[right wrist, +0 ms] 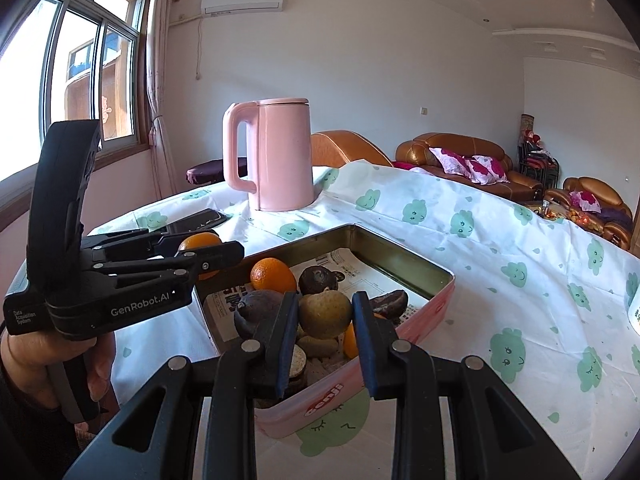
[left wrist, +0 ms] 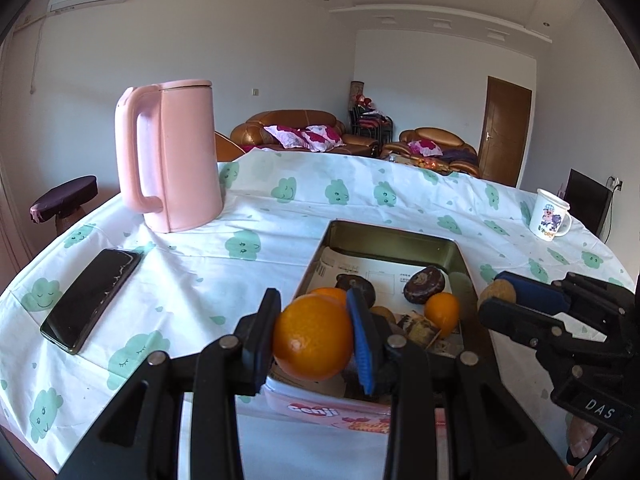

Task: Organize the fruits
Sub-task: 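Open the left tool over the tin while the right tool releases the brown fruit into it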

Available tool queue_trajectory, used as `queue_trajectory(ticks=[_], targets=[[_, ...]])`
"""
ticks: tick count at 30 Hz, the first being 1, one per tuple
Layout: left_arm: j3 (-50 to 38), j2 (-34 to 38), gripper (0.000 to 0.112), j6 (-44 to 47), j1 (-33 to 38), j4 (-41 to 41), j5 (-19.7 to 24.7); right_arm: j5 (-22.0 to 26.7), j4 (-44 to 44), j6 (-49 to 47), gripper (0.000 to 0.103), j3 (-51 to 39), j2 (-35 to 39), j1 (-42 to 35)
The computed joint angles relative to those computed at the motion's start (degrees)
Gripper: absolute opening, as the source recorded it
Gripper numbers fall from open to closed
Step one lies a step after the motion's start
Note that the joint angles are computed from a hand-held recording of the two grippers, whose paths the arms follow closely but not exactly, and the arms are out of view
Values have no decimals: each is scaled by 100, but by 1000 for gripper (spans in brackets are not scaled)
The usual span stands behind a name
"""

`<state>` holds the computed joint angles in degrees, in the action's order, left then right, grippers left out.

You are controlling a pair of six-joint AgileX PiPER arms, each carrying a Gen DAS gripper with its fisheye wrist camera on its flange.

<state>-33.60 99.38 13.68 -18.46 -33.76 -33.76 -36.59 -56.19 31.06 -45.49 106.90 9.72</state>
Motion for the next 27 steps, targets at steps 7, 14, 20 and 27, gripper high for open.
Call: queue_trajectory(ticks=[7,14,20,27], targets=[[-82,120,35,-88,109,122,169,523,-146,219,30,-231,100,219],[-193,254,37,63,80,-35,249,737,-962,1120,30,-551,273,216],[-238,331,67,389,-87,-414,110,771,-859,1068,47,-537,269,226],[-106,170,78,494,-207,-568,-110,533,-555,835,63,-420,219,114]])
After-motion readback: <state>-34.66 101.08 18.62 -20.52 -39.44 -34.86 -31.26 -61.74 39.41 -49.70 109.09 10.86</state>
